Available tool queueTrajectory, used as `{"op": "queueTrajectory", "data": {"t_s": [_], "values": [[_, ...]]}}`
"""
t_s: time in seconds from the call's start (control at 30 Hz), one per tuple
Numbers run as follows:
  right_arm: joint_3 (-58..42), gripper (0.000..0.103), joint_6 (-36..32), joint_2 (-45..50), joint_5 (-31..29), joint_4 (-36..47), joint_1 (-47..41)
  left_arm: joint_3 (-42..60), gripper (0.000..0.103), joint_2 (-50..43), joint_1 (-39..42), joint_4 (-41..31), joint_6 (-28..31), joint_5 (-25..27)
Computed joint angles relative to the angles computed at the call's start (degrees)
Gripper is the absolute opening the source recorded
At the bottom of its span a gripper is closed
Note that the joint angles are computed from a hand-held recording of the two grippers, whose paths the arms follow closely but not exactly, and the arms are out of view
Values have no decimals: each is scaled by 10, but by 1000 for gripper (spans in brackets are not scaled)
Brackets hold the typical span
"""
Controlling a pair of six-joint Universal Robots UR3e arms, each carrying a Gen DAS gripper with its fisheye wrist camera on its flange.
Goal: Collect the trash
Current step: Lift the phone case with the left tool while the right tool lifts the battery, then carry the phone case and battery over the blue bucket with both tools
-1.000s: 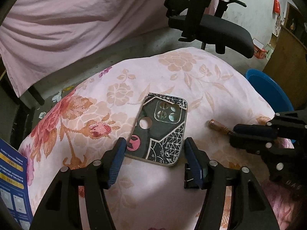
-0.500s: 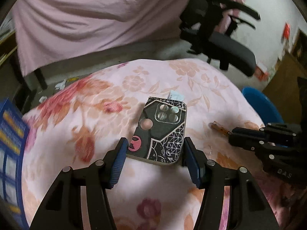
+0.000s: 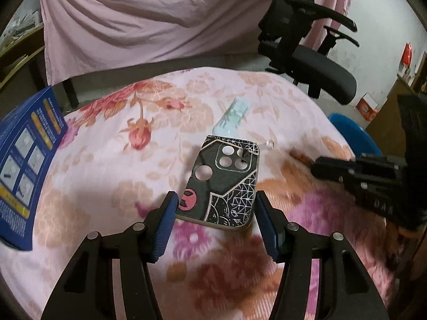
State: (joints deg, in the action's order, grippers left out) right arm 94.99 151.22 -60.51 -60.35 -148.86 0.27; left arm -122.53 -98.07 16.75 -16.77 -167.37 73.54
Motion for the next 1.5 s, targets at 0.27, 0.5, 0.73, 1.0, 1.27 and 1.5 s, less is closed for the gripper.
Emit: {"op": "queueTrajectory", "data": {"t_s": [0.27,0.5,0.73,1.0,1.27,1.5], "values": [[-37,15,5,22,-26,9,19,14,53,-17,-20,-7,8,28],[-66,24,3,39,-4,45,13,32,53,-27,-25,-24,25,38],[-29,8,21,22,-13,-2,10,17,52,-16,-32,-7,-5,46],[114,8,52,-48,79,-167,-52,-67,52,25,-17,122,-98,-16],[258,8,148,-79,198,-474,-141,-68,52,29,-83,297,-162,1],[330,8,300,-80,254,-763,-235,-5,52,-5,-156,384,-168,36]]}}
